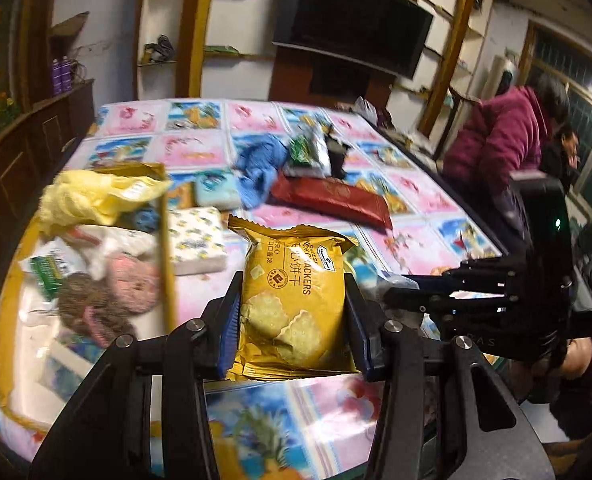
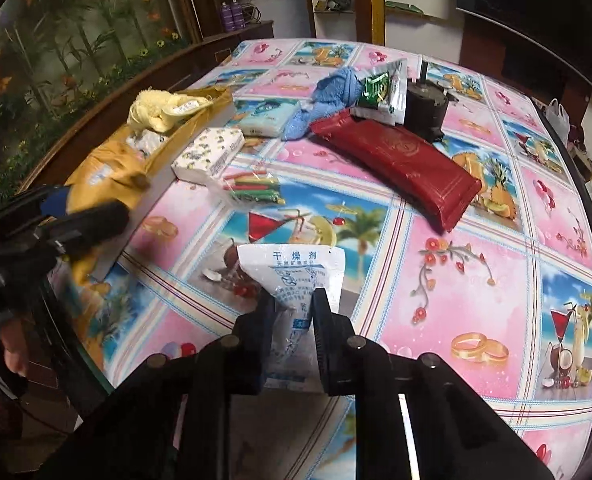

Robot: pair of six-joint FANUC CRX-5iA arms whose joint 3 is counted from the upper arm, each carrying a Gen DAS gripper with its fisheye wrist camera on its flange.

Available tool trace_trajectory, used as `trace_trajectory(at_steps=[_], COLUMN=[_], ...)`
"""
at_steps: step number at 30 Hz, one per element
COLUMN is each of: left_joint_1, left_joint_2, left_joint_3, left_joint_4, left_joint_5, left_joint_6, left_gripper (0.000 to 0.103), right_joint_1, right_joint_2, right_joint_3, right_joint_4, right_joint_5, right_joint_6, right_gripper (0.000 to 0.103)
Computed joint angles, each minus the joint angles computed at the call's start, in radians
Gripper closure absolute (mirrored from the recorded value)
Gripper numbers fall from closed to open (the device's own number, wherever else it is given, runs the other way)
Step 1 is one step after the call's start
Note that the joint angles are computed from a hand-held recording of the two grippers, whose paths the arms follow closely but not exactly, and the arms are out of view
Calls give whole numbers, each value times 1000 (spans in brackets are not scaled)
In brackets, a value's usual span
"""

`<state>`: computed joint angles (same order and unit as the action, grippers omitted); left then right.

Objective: Organize soft objects
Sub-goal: 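Grasp the yellow crackers packet with the left gripper while the right gripper holds the desiccant, then carry the crackers packet and desiccant packet into the white box and release both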

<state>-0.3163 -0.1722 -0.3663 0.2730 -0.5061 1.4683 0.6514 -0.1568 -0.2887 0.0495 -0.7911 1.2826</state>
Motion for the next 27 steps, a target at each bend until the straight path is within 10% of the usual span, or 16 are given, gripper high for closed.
trace_trajectory(at_steps=[20, 27], left_joint_1=[349, 340], left_joint_2=[-118, -169], left_joint_3=[-105, -104], left_joint_4=[-103, -231], left_joint_5=[-145, -94], left_joint_6=[213, 349], left_gripper=[57, 31], right_joint_1=[172, 202], right_joint_2=[189, 314], right_joint_3=[316, 440], right_joint_4=[-50, -134], right_joint_5=[-40, -122], right_joint_6=[141, 191], right_gripper=[87, 86])
